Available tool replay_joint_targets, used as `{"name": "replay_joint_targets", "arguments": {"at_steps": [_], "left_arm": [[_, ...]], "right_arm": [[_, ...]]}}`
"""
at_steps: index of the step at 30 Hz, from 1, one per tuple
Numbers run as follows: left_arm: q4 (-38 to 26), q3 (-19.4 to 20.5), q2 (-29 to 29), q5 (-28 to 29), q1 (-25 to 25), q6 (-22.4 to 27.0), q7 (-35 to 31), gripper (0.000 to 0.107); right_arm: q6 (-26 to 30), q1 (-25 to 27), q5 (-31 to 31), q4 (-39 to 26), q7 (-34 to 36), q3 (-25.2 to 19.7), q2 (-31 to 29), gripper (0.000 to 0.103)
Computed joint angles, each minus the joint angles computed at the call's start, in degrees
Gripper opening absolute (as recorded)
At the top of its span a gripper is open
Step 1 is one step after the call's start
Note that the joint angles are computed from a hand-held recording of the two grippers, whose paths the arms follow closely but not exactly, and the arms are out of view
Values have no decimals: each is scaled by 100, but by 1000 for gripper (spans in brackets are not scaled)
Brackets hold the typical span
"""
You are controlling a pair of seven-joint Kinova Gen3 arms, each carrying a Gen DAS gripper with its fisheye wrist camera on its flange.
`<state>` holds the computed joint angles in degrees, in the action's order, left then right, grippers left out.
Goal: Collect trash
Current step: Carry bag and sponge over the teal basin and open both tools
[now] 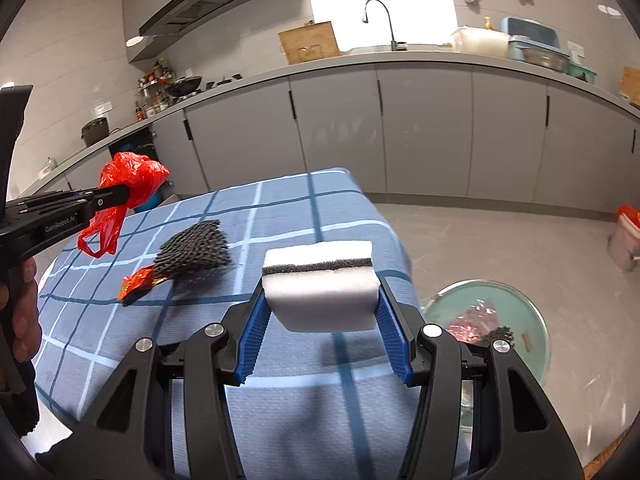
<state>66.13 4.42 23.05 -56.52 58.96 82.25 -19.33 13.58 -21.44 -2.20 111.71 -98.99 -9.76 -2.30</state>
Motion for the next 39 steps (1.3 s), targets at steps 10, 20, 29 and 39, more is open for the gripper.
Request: {"name": "replay_joint_targets", "arguments": {"at_steps": [10, 20, 29, 39], "left_arm": [[-831, -135, 560, 224, 150, -539, -766, 11], [-1734, -494, 1189, 897, 218, -1029, -1609, 10], [-2653, -690, 1803, 1678, 183, -1344, -2410, 11], [-3943, -841, 2629, 2624, 19, -1268, -3315, 11]], "right_arm": [[-6, 445, 363, 199, -368, 162, -128, 52], [-8, 769, 302, 292, -248, 426, -63, 53], [32, 1049, -148, 273, 198, 665, 152, 53], [-8, 1311, -31, 207, 109, 719, 524, 53]]}}
